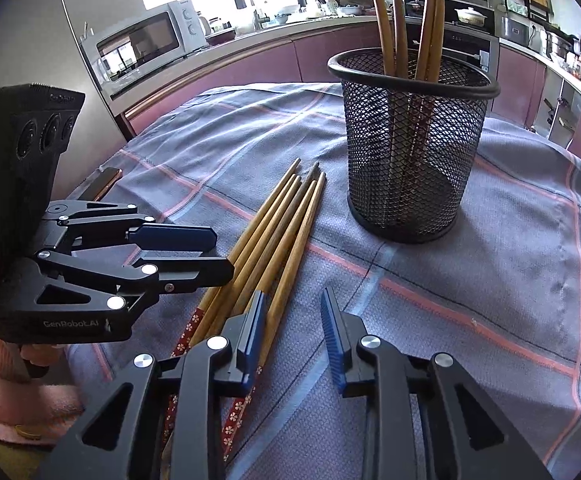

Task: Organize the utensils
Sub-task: 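Move the right tool down to the chopstick bundle while the left tool follows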

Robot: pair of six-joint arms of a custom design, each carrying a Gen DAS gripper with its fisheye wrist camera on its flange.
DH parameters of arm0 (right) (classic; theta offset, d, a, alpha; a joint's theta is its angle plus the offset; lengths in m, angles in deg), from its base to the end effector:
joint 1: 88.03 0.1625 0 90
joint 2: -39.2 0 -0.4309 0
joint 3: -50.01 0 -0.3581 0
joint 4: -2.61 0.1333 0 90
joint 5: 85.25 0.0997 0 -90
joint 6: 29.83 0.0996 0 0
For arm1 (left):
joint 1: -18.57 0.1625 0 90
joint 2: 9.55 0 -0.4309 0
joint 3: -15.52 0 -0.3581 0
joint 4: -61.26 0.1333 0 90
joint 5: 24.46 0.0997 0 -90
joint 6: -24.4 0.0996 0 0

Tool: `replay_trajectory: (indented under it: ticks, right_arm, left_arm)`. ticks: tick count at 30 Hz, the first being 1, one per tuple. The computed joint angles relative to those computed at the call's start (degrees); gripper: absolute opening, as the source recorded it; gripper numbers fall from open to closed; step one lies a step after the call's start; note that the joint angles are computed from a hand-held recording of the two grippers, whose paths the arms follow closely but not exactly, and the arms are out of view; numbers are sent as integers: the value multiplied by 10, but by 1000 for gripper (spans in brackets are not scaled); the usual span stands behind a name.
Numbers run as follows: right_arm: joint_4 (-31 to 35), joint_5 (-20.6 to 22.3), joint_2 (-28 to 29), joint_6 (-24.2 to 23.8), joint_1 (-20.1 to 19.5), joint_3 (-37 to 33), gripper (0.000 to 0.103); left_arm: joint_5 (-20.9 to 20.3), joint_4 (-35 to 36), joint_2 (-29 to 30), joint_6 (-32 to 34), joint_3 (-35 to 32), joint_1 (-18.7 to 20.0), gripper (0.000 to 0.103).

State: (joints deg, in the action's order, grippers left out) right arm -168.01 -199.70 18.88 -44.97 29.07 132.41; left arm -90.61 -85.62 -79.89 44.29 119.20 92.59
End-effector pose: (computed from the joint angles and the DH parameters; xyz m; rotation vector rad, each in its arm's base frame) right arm 0.3986 -0.5769 -0.0585 0.8867 -2.5613 0.5009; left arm 0.0094 -0.5976 0.3278 0.7090 2.5713 -0.5357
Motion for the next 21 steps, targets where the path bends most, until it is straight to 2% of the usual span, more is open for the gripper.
replay_trajectory:
  ticks: [3,10,21]
  right_arm:
    - [2,-3,2,-2,0,-5,26]
    - [5,-6,4,-1,0,-8,22]
    - [6,-17,18,-3,3,-29,22]
  left_arm:
    - [-2,4,1,3,-4,3,31]
    - [-17,35,1,3,-23,14,20]
    - [4,31,15,7,-31,8,23]
